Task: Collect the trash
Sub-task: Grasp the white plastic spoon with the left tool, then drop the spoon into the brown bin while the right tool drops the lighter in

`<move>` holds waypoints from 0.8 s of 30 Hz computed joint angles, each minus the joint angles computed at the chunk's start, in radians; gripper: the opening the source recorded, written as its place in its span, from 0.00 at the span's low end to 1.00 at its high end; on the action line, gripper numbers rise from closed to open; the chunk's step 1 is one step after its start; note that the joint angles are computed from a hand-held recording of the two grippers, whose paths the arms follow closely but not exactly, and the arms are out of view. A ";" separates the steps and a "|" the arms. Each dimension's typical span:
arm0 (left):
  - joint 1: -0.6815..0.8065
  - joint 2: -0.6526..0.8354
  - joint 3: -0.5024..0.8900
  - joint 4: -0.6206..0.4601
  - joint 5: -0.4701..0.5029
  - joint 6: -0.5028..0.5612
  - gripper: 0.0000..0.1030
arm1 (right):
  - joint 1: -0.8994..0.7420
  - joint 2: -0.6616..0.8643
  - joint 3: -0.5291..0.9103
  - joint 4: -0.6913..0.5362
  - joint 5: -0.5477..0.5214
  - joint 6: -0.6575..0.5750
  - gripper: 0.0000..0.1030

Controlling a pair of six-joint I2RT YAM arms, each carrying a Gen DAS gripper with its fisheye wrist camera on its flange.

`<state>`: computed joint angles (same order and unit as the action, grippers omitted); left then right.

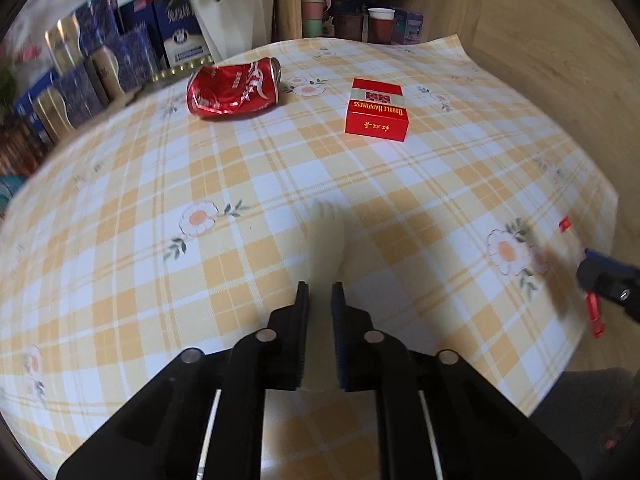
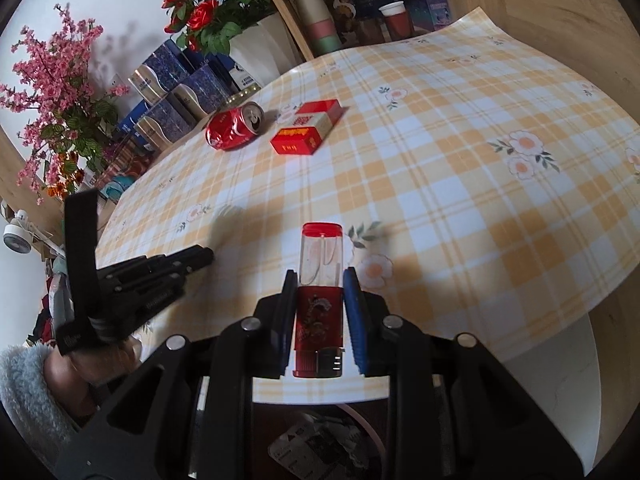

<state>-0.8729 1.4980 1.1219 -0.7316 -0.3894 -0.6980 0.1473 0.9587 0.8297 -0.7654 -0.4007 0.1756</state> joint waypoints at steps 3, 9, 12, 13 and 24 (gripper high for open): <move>0.017 -0.096 -0.077 0.070 0.063 -0.035 0.02 | -0.003 -0.016 0.003 -0.021 0.006 -0.006 0.26; 0.008 -0.229 -0.173 0.137 0.130 -0.101 0.02 | 0.013 -0.036 0.005 -0.038 0.016 0.006 0.26; 0.014 -0.323 -0.241 0.171 0.163 -0.176 0.02 | 0.037 -0.054 0.011 -0.045 0.027 0.024 0.26; 0.013 -0.363 -0.265 0.176 0.169 -0.209 0.02 | 0.045 -0.059 0.014 -0.049 0.032 0.030 0.26; -0.117 -0.626 -0.316 0.029 0.114 -0.349 0.02 | 0.177 -0.151 0.044 -0.149 0.097 0.075 0.26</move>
<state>-0.9896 0.8724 0.8054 -0.7031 -0.2752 -1.0467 0.3239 0.8078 0.8732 -0.9144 -0.3040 0.2505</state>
